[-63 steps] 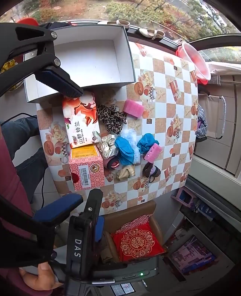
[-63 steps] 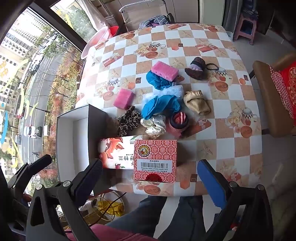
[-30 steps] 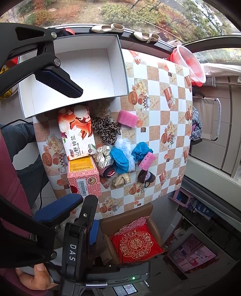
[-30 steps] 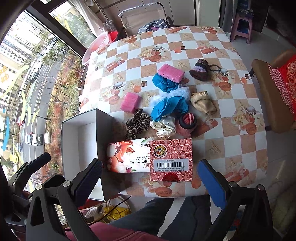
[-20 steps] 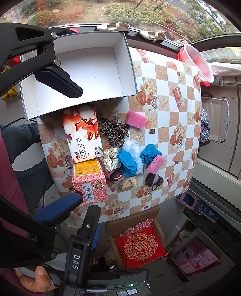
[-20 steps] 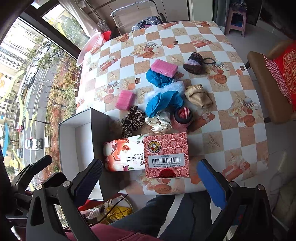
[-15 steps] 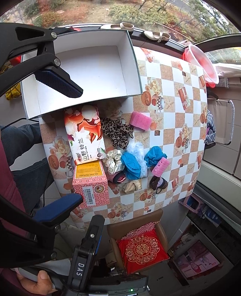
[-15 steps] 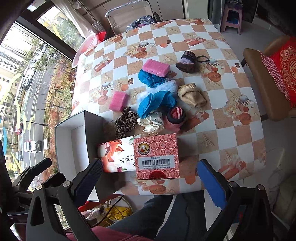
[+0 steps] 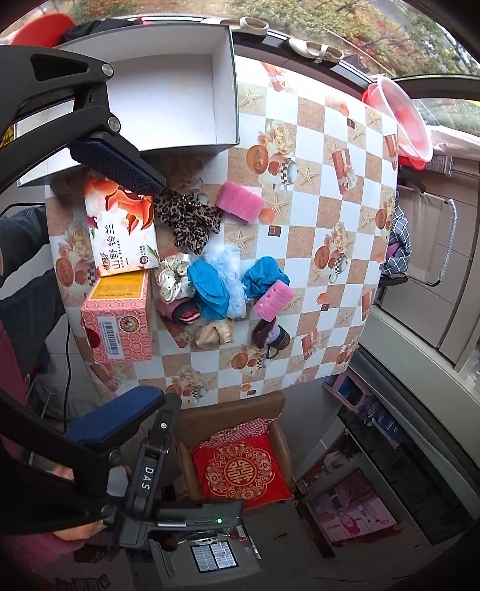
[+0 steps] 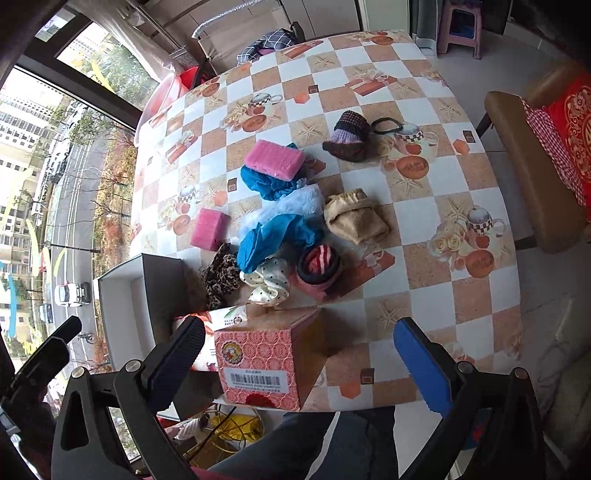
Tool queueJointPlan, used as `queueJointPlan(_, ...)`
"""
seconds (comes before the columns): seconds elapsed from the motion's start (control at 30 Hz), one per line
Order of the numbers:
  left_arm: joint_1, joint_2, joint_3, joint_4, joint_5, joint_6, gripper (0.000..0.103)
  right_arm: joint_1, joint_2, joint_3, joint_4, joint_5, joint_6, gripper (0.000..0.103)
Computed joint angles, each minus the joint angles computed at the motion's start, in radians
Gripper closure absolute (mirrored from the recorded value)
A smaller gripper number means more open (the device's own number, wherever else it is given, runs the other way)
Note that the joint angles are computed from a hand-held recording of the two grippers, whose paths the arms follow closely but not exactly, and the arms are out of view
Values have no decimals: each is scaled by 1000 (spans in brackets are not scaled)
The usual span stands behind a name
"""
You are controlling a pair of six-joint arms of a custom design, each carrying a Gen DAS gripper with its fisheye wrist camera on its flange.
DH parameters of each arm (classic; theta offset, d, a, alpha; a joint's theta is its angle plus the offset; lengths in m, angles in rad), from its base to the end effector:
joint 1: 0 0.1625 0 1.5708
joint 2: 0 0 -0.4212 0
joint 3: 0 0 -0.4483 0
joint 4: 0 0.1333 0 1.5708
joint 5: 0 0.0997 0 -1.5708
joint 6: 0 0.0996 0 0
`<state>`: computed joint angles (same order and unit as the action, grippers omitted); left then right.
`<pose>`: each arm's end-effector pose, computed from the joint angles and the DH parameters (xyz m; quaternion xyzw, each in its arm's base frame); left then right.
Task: Organize soft objects
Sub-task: 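Move both tools over the table toward the pile of soft items, then grasp the pink foam sponge with the left tool while the right tool grasps the knitted hat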
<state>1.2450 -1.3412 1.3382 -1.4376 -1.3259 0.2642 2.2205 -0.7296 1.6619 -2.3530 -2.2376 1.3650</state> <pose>-0.0526 -0.6477 0.4652 0.2956 0.9453 0.0608 0.1238 0.4612 -0.4886 -0.0090 -0.3069 -0.8912 0.2381 0.2342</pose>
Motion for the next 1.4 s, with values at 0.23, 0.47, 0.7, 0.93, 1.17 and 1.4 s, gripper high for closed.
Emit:
queueJointPlan(0.23,-26,48,15,36,44,-8,0,-61,-67,108,-52,16,-47,0)
queueJointPlan(0.47,-50,99,58,-44,176,-64,0,-129,-93,165,-108,35,-117,0)
queueJointPlan(0.7,-55,176,98,-167,344,-79,0,-193,-78,161,-158,57,-226,0)
queueJointPlan(0.93,-42,247,65,-160,392,-103,0,-245,-51,135,-193,92,-318,0)
queueJointPlan(1.17,-36,264,74,-144,460,-145,0,-303,48,-19,2,70,-409,0)
queueJointPlan(1.4,-9,298,90,-250,586,-68,0,-334,115,-92,-202,0,-511,0)
